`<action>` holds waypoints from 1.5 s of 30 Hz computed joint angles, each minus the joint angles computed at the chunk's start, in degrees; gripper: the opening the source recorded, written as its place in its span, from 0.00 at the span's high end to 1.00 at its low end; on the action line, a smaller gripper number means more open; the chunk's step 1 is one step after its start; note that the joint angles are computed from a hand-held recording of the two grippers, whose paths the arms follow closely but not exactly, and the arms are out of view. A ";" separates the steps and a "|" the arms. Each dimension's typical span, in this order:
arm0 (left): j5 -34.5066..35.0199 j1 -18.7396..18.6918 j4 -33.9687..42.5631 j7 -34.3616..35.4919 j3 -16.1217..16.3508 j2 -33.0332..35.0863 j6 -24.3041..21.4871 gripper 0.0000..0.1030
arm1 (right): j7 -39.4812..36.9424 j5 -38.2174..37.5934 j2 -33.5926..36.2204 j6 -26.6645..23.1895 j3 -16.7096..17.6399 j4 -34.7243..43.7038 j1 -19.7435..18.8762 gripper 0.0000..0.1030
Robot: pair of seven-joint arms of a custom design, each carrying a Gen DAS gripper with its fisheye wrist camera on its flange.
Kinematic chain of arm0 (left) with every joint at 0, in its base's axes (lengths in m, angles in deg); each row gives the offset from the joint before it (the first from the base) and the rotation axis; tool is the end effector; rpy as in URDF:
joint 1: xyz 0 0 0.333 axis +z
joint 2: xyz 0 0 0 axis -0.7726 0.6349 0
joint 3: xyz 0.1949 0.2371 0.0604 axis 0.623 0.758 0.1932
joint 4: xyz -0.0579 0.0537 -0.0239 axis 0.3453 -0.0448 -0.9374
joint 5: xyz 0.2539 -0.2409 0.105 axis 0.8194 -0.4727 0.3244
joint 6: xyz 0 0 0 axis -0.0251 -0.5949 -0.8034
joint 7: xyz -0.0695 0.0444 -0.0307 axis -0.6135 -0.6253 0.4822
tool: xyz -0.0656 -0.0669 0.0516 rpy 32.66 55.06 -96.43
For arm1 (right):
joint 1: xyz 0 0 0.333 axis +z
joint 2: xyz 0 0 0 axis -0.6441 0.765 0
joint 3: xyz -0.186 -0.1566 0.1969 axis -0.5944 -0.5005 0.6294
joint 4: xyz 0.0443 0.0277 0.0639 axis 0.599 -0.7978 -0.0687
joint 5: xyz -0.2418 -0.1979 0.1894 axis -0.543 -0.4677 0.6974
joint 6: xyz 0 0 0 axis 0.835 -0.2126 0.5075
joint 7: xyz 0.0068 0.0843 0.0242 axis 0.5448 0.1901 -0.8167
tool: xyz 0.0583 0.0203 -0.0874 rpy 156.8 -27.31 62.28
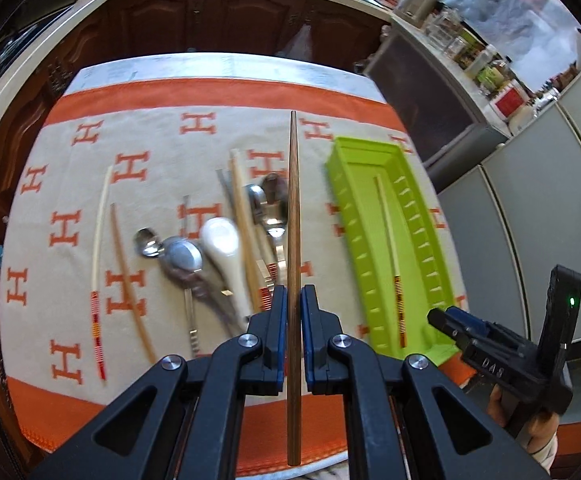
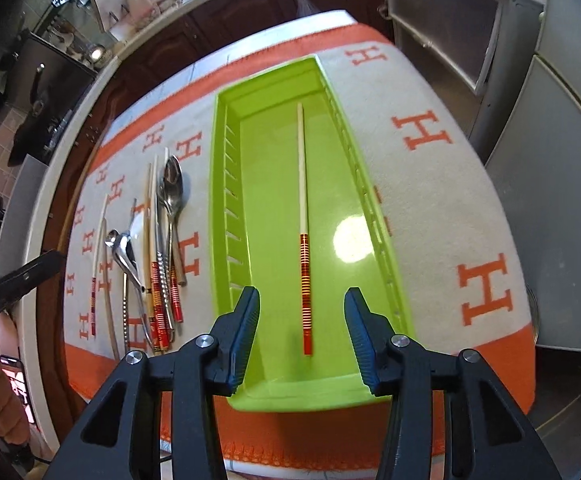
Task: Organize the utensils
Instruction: 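Place the red-banded chopstick in the green tray with the right tool while the left carries its wooden chopstick, then lower the wooden chopstick into the green tray and open the left tool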
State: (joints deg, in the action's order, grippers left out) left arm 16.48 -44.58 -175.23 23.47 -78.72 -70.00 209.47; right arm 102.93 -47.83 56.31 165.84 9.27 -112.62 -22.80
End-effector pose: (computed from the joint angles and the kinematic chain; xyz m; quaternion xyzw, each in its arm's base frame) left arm 0.6093 -0.0119 0.5326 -0.6214 0.7481 -0.2329 0.0035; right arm 0.5398 0.2105 0.4522 -0.5747 0.7883 -0.0398 0.2162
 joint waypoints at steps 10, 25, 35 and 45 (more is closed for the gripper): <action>1.93 -5.62 7.61 -5.64 -3.64 6.90 -3.16 0.95 | 16.54 -13.51 -12.38 4.02 0.38 -10.63 -3.02 0.47; 6.54 -7.64 4.37 -6.75 -5.15 8.64 -1.83 0.72 | 18.50 -12.39 -15.51 4.83 0.52 -15.71 -6.38 0.47; 9.05 -7.16 -9.42 -4.33 -2.38 -2.93 11.31 0.33 | 15.77 -10.38 -10.09 5.34 0.53 -11.40 -4.28 0.47; 6.91 -4.65 -13.78 -2.37 0.14 -7.00 12.68 0.31 | 14.72 -11.73 -8.22 3.53 0.87 -7.94 -2.24 0.47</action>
